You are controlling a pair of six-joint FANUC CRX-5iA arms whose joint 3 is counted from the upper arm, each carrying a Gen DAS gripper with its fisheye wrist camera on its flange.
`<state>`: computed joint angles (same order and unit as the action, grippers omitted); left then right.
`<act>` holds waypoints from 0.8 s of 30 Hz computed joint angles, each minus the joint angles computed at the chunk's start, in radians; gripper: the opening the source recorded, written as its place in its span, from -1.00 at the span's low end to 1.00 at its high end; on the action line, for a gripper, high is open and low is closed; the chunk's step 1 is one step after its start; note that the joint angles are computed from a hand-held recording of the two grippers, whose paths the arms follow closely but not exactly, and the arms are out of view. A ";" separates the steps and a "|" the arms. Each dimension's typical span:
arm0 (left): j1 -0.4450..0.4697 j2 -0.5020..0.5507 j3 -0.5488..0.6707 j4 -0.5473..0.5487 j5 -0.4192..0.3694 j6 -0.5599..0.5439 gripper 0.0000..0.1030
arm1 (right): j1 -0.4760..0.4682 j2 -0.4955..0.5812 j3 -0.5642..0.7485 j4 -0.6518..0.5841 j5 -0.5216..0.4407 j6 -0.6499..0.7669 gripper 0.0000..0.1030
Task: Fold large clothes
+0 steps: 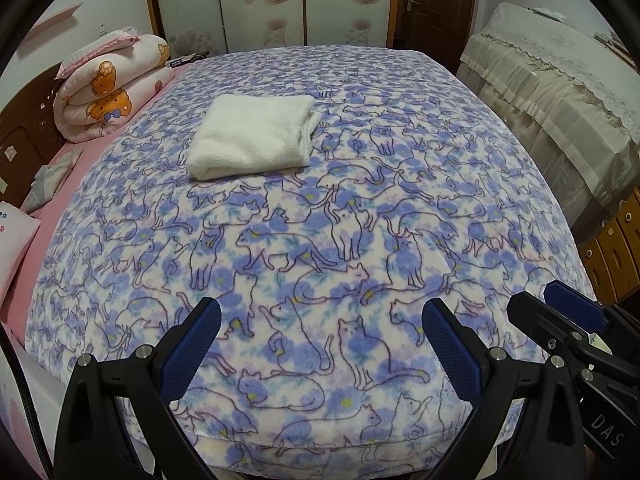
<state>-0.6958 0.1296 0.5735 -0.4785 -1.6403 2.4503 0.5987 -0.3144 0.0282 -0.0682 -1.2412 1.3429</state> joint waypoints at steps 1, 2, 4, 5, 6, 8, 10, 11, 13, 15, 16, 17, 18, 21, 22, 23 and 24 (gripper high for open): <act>0.000 -0.001 -0.001 0.001 -0.001 0.001 0.94 | 0.003 0.003 0.000 0.002 0.002 -0.003 0.03; 0.000 -0.001 0.000 0.001 -0.002 0.004 0.94 | 0.004 -0.001 -0.003 0.006 0.002 -0.003 0.03; 0.001 -0.002 -0.003 0.005 -0.002 0.007 0.94 | 0.014 -0.008 -0.004 0.019 -0.003 -0.009 0.03; 0.001 -0.002 -0.002 0.005 -0.003 0.007 0.94 | 0.015 -0.009 -0.004 0.021 -0.004 -0.009 0.03; 0.001 -0.003 -0.003 0.005 -0.003 0.006 0.94 | 0.017 -0.009 -0.002 0.022 -0.006 -0.011 0.03; 0.001 -0.003 -0.003 0.005 -0.003 0.005 0.94 | 0.017 -0.009 -0.002 0.021 -0.005 -0.010 0.03; 0.002 -0.004 -0.005 0.006 -0.001 0.006 0.94 | 0.017 -0.009 -0.002 0.021 -0.006 -0.010 0.03; 0.003 -0.005 -0.006 0.007 0.002 0.005 0.94 | 0.017 -0.009 -0.002 0.022 -0.005 -0.010 0.03; 0.005 -0.008 -0.011 0.013 0.006 0.008 0.94 | 0.017 -0.009 -0.003 0.022 -0.004 -0.009 0.03; 0.005 -0.009 -0.016 0.017 0.011 0.011 0.94 | 0.016 -0.010 -0.002 0.023 -0.006 -0.008 0.03; 0.005 -0.009 -0.017 0.017 0.012 0.013 0.94 | 0.018 -0.009 -0.002 0.022 -0.005 -0.009 0.03; 0.005 -0.007 -0.014 0.015 0.010 0.011 0.94 | 0.017 -0.010 -0.002 0.022 -0.006 -0.009 0.03; 0.005 -0.007 -0.013 0.014 0.009 0.010 0.94 | 0.019 -0.010 -0.004 0.025 -0.002 -0.011 0.03; 0.007 -0.009 -0.014 0.018 0.009 0.009 0.94 | 0.019 -0.012 -0.005 0.028 -0.004 -0.011 0.03; 0.007 -0.011 -0.018 0.019 0.010 0.011 0.94 | 0.018 -0.010 -0.004 0.024 -0.004 -0.008 0.03; 0.007 -0.011 -0.017 0.020 0.010 0.011 0.94 | 0.017 -0.011 -0.005 0.025 -0.005 -0.007 0.02; 0.008 -0.007 -0.013 0.020 0.009 0.010 0.94 | 0.018 -0.010 -0.005 0.025 -0.003 -0.007 0.03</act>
